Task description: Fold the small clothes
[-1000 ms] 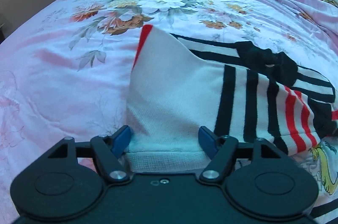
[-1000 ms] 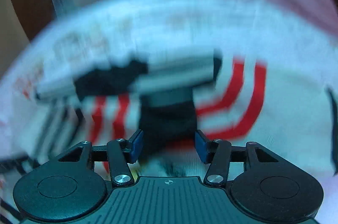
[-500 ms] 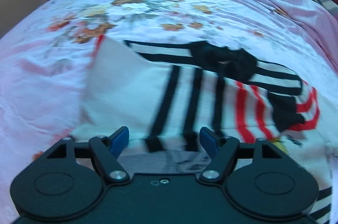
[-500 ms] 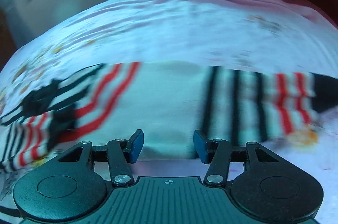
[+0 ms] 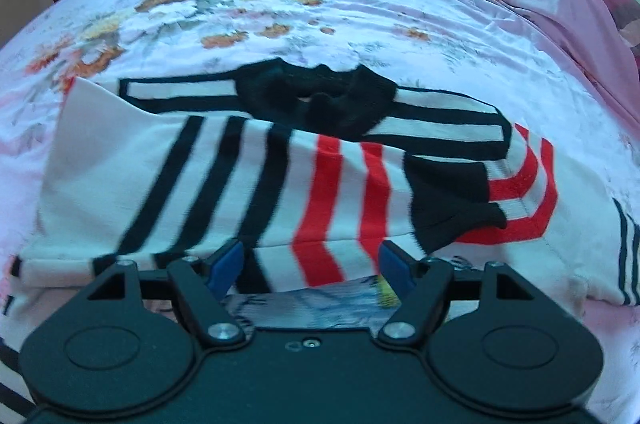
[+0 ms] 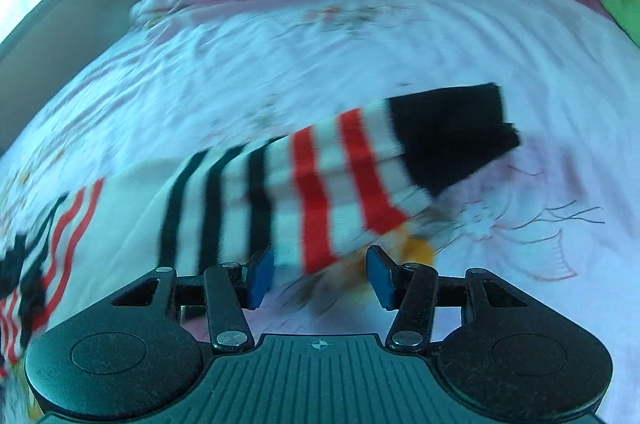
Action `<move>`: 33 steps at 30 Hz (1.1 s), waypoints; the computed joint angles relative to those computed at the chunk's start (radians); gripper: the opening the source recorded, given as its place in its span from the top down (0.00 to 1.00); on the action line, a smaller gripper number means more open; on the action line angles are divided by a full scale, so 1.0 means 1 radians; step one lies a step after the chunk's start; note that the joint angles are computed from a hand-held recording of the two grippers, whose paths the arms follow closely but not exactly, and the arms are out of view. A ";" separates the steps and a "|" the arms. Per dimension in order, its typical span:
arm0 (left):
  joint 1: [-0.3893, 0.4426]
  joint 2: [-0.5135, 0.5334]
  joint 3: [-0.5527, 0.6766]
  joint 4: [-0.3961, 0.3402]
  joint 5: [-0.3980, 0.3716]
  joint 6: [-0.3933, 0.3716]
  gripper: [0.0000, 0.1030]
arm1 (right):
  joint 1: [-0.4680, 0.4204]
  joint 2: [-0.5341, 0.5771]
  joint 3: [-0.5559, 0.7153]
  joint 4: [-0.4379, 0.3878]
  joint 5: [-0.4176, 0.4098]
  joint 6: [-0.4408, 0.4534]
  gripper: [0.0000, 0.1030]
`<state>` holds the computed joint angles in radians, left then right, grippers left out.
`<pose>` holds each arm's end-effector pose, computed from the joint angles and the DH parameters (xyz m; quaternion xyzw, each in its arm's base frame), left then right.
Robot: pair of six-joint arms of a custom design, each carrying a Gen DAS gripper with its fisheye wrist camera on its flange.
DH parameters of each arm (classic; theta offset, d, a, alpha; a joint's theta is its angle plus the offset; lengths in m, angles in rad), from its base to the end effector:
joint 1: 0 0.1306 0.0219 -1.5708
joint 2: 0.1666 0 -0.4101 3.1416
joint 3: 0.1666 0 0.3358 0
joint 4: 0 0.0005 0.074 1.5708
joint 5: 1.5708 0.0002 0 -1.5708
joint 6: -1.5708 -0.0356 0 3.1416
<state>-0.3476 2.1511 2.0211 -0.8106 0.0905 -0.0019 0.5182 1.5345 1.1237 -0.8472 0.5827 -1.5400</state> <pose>0.6548 -0.2412 0.2995 0.1789 0.9329 -0.0956 0.2976 0.3703 0.1880 0.3044 0.5017 0.8035 -0.0185 0.3200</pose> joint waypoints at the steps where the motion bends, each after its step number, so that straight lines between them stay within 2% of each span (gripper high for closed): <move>1: -0.005 0.003 0.005 -0.002 0.001 -0.001 0.31 | -0.011 -0.008 -0.017 0.014 0.001 -0.018 0.50; 4: -0.030 0.012 0.023 0.003 -0.001 -0.013 0.31 | -0.044 -0.028 -0.061 0.057 0.019 -0.058 0.50; 7: -0.059 0.041 0.074 -0.022 -0.008 -0.013 0.31 | -0.070 -0.051 -0.097 0.092 0.039 -0.112 0.50; 8: -0.069 0.050 0.088 -0.030 -0.009 -0.010 0.31 | -0.076 -0.055 -0.101 0.091 0.048 -0.124 0.70; 9: -0.079 0.061 0.107 -0.044 -0.007 -0.009 0.31 | -0.076 -0.056 -0.096 0.066 0.061 -0.136 0.94; 12: -0.102 0.070 0.115 -0.057 0.009 -0.017 0.31 | -0.072 -0.077 -0.106 0.083 0.112 -0.124 0.94; 14: -0.121 0.086 0.131 -0.092 0.003 -0.048 0.32 | -0.057 -0.062 -0.073 0.042 0.152 -0.079 0.94; 16: -0.134 0.072 0.085 -0.046 -0.034 -0.071 0.32 | -0.046 -0.052 -0.046 0.020 0.185 -0.056 0.94; 18: -0.128 0.065 0.088 -0.061 -0.016 -0.066 0.37 | -0.026 -0.035 0.007 -0.008 0.238 0.015 0.94; 19: -0.118 0.065 0.104 -0.083 0.010 -0.055 0.40 | -0.019 -0.026 0.031 0.000 0.254 0.071 0.94; 21: -0.092 0.054 0.122 -0.102 0.051 -0.040 0.41 | -0.001 0.000 0.098 0.033 0.283 0.198 0.94; 24: -0.048 0.024 0.110 -0.064 0.053 -0.030 0.40 | 0.030 0.067 0.218 0.133 0.309 0.411 0.94; 26: -0.019 0.003 0.092 -0.029 0.028 -0.031 0.40 | 0.049 0.133 0.304 0.237 0.296 0.556 0.94; 27: -0.001 -0.009 0.077 -0.009 0.017 -0.040 0.39 | 0.064 0.176 0.361 0.282 0.278 0.626 0.94; 29: 0.032 -0.014 0.080 -0.007 0.001 -0.050 0.36 | 0.085 0.262 0.460 0.352 0.201 0.704 0.94; 31: 0.064 -0.011 0.089 -0.010 -0.010 -0.043 0.33 | 0.108 0.368 0.585 0.363 0.101 0.756 0.94; 33: 0.094 -0.001 0.103 -0.023 -0.022 -0.036 0.28 | 0.129 0.475 0.712 0.331 -0.010 0.765 0.94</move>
